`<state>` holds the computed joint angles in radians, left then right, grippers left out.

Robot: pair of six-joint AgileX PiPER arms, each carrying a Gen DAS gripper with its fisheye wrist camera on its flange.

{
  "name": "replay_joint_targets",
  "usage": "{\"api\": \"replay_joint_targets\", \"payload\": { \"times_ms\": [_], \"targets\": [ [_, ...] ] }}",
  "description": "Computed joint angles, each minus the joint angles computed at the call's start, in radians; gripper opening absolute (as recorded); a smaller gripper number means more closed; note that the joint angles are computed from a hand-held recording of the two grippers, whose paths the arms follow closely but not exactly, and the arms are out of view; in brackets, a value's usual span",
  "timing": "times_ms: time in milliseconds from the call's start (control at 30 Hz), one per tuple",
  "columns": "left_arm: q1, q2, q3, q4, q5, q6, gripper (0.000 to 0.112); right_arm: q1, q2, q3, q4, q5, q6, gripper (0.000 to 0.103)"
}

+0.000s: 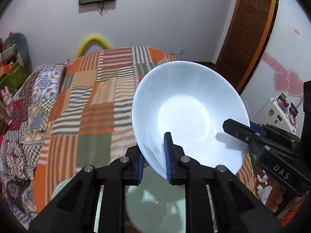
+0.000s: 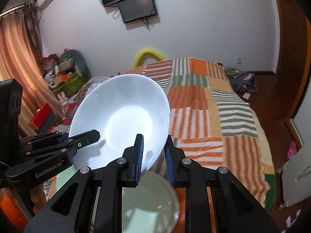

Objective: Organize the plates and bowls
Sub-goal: 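Lift the small white bowl with both grippers and carry it toward the stack, then lower the white bowl into the mint-green bowl, holding it with both grippers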

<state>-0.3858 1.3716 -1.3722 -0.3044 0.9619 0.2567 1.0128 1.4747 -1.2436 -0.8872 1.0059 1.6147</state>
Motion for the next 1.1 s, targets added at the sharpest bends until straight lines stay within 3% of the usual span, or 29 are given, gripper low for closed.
{"api": "replay_joint_targets", "payload": {
  "times_ms": [200,333,667,1100],
  "targets": [
    [0.163,-0.120,0.095,-0.068,0.058,0.116,0.019,0.038,0.090,-0.085,0.001,-0.028,-0.002,0.019],
    [0.337,-0.174,0.146,-0.159,0.119,0.231,0.019,0.062,0.164,-0.157,0.007,-0.043,-0.020,0.019],
    [0.635,-0.200,0.229,-0.263,0.192,0.432,0.019,0.083,0.318,-0.286,0.050,-0.120,-0.054,0.019],
    [0.822,-0.157,0.315,-0.295,0.192,0.557,0.018,0.088,0.464,-0.433,0.171,-0.158,-0.159,0.019]
  ]
}}
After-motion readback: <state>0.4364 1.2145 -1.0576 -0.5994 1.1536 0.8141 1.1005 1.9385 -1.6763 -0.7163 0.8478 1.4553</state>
